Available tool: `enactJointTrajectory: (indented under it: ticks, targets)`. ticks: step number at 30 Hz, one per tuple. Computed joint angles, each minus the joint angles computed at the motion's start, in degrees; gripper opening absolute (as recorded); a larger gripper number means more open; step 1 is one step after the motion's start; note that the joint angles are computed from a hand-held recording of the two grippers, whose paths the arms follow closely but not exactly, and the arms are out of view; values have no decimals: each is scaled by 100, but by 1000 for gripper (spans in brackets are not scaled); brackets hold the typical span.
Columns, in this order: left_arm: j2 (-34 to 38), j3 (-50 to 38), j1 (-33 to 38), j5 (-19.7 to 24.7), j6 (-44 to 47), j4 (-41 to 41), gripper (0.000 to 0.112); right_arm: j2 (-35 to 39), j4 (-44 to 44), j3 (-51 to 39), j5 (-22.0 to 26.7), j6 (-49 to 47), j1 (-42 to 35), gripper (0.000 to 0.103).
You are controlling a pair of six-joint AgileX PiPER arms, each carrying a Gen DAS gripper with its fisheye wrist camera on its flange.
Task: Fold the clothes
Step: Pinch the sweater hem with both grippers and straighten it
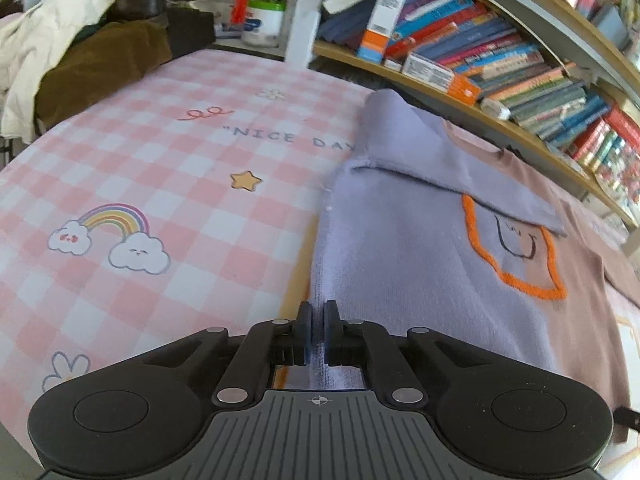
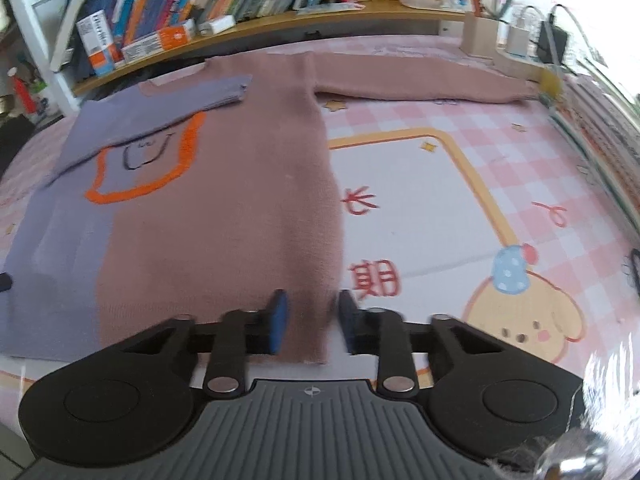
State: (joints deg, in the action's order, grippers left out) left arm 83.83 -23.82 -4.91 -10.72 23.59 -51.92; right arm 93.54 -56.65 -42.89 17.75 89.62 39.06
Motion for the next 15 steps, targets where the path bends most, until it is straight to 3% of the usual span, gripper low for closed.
enactJointTrajectory:
  ticks: [3, 15]
  targets:
    - [0, -48, 43, -98, 334, -373, 4, 99, 102, -94, -215, -193, -21, 10]
    - [96, -254, 932, 154, 313, 143, 4, 528, 978, -599, -613, -1440, 96, 10]
